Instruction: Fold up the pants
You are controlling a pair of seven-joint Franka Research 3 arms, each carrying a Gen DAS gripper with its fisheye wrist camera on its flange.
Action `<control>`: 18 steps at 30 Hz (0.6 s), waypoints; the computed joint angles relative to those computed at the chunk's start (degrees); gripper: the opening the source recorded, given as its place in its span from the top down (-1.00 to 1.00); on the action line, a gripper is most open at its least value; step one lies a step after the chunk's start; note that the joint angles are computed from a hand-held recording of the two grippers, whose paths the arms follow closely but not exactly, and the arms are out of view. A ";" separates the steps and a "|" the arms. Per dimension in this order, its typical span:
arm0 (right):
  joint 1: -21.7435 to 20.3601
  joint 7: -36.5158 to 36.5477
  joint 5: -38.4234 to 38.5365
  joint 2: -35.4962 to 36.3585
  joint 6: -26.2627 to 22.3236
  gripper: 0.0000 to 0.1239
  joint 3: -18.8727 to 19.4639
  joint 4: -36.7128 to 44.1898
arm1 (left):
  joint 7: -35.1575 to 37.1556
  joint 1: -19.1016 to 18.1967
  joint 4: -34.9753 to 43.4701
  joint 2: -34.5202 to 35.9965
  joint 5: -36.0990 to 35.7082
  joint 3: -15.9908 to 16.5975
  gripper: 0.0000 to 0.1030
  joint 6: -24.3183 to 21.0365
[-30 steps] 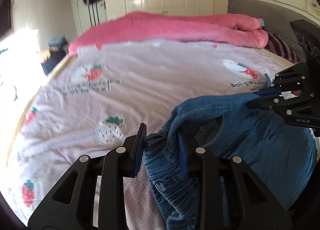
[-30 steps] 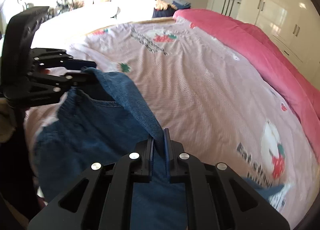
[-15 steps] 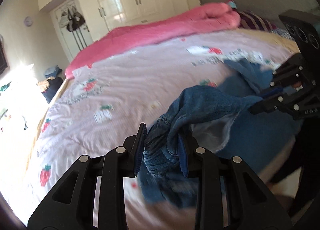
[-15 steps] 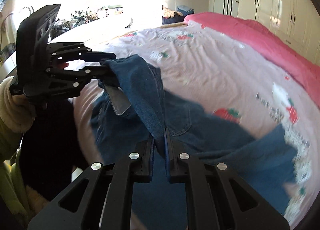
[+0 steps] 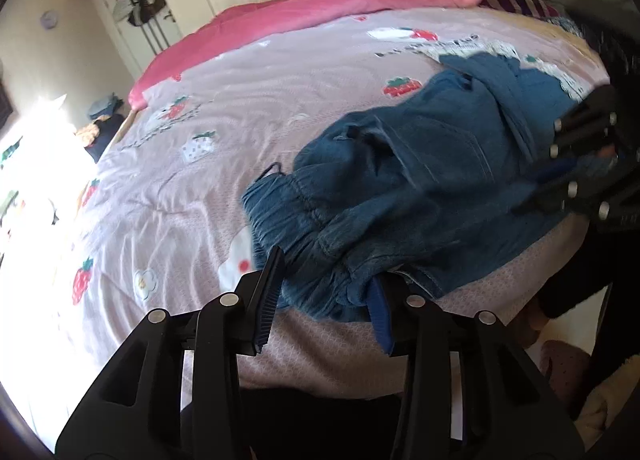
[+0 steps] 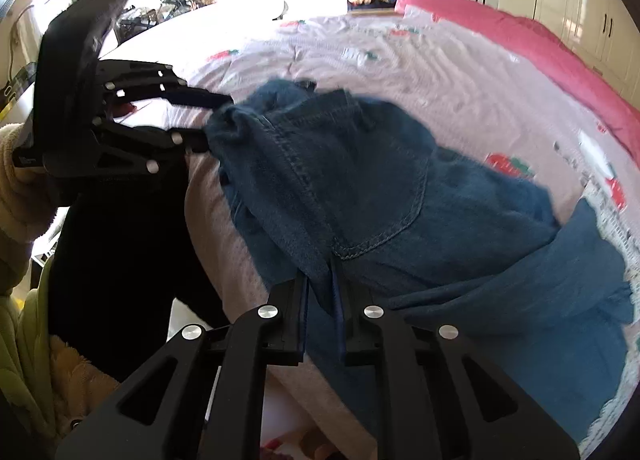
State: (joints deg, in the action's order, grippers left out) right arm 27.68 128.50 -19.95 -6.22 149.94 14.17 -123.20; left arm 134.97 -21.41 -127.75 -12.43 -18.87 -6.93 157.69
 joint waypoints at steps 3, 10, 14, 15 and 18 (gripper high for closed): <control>0.05 0.56 -0.46 0.39 0.25 0.78 0.03 0.26 | -0.49 -0.10 -1.25 -1.21 0.75 -0.46 0.36 3.05; -2.01 8.63 -10.23 -1.09 6.78 0.78 1.64 -0.85 | -1.84 -2.76 -2.31 -1.60 5.06 2.07 0.36 12.70; 0.00 2.22 -2.92 1.87 1.37 0.77 0.49 1.09 | -5.39 -0.25 -2.86 -1.16 8.83 1.08 0.36 4.86; 0.36 1.52 -2.22 2.14 0.86 0.77 0.24 1.24 | -5.74 0.09 -3.77 -1.59 9.39 0.75 0.35 4.53; 1.02 -0.46 0.94 2.36 0.79 0.75 -0.69 0.94 | -5.38 -0.40 -3.85 -1.99 7.98 1.46 0.30 1.72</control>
State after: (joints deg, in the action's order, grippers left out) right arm 28.70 128.05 -19.01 -3.87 150.74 13.48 -122.26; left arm 129.60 -21.81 -131.60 -14.42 -10.89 -5.47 159.41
